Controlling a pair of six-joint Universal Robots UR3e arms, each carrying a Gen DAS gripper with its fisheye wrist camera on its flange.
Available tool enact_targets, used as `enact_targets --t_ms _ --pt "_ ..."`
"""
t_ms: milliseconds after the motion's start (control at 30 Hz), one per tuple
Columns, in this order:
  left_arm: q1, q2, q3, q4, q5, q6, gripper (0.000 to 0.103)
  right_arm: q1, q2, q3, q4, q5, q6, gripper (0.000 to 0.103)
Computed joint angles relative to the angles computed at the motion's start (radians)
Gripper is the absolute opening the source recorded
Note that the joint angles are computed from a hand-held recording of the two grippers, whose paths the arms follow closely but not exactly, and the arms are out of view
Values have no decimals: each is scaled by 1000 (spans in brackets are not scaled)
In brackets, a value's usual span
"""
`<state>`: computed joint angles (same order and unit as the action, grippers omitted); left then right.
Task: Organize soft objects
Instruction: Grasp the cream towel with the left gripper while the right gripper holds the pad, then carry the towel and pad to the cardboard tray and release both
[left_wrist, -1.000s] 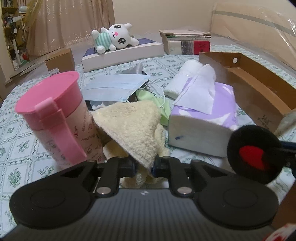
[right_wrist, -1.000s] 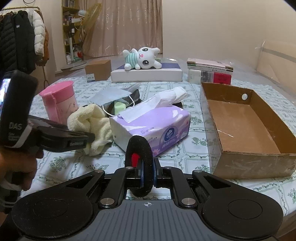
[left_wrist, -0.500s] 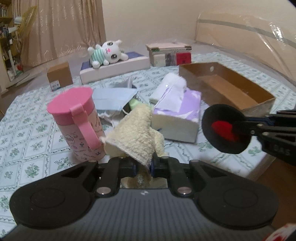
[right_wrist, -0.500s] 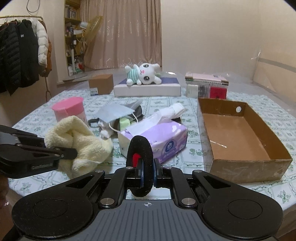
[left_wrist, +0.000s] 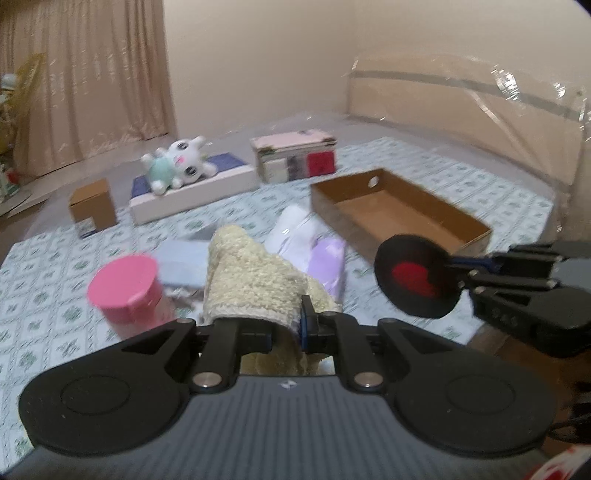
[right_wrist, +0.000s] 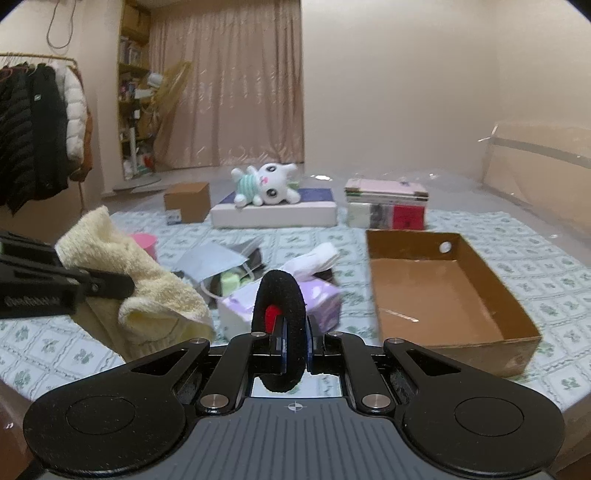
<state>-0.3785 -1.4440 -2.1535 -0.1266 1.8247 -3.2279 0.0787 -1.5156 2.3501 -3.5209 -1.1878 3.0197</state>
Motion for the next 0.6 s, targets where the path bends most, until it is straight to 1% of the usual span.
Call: enact_targets --t_ms 133,233,367,500,600 --pt "7 -23 106 -48 -67 28 12 -70 -46 22 4 26 0 9" --pt "-2 -82 219 -79 -98 45 12 -140 -82 33 17 52 -6 9" --pt "-23 -208 404 -125 -143 58 12 -248 -103 21 48 98 -20 9" --pt "-38 -366 626 -181 -214 59 12 -344 -102 -27 98 139 -36 9" --pt "-42 -478 788 -229 -263 55 12 -395 -71 -90 131 159 -41 9"
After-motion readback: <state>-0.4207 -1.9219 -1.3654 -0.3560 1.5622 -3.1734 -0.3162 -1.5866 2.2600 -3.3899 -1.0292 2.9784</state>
